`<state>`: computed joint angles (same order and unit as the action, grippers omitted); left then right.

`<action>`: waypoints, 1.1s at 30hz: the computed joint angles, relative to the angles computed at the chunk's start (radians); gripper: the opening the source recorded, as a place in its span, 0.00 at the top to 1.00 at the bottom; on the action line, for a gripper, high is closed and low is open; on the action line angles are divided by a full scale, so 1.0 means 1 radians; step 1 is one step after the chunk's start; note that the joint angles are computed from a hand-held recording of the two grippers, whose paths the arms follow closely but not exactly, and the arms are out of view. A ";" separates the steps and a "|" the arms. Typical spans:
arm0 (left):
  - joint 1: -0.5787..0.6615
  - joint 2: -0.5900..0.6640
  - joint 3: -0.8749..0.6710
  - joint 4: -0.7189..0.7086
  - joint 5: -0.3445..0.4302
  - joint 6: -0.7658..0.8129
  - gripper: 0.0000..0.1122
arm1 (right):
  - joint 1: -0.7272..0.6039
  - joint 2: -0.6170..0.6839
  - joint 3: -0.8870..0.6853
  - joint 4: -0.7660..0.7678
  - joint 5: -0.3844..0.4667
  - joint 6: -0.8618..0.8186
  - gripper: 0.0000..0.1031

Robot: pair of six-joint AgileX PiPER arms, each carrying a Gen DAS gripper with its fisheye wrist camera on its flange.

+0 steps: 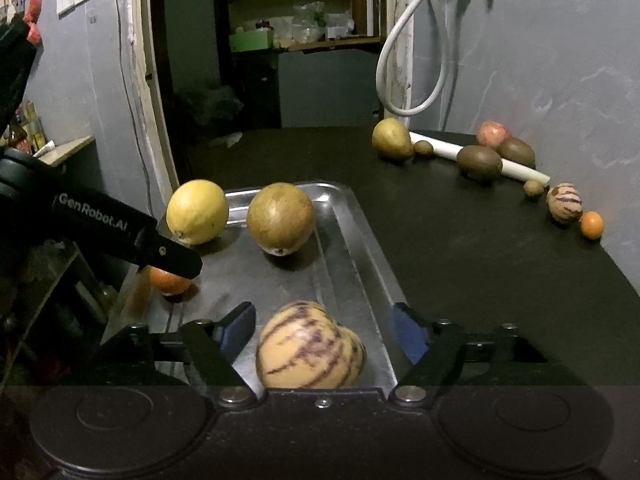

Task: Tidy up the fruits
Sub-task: 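Carry the orange and striped melon into the tray and open both tools, then move both empty tools back toward the remaining fruits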

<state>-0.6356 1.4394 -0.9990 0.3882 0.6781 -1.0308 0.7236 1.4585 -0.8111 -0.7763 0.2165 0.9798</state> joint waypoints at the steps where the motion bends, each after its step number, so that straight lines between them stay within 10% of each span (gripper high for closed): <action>1: 0.000 -0.003 -0.006 0.000 0.007 0.000 0.36 | -0.005 -0.012 0.006 0.019 -0.002 -0.021 0.20; 9: -0.003 0.008 -0.089 0.037 0.088 -0.053 0.09 | -0.054 -0.122 0.041 0.236 0.019 -0.222 0.03; 18: 0.022 0.155 -0.338 -0.012 0.159 0.085 0.09 | -0.288 -0.245 0.009 0.629 0.156 -0.698 0.01; 33: 0.038 0.732 -1.241 -0.208 0.409 0.562 0.09 | -0.622 -0.085 -0.145 0.724 0.192 -0.838 0.01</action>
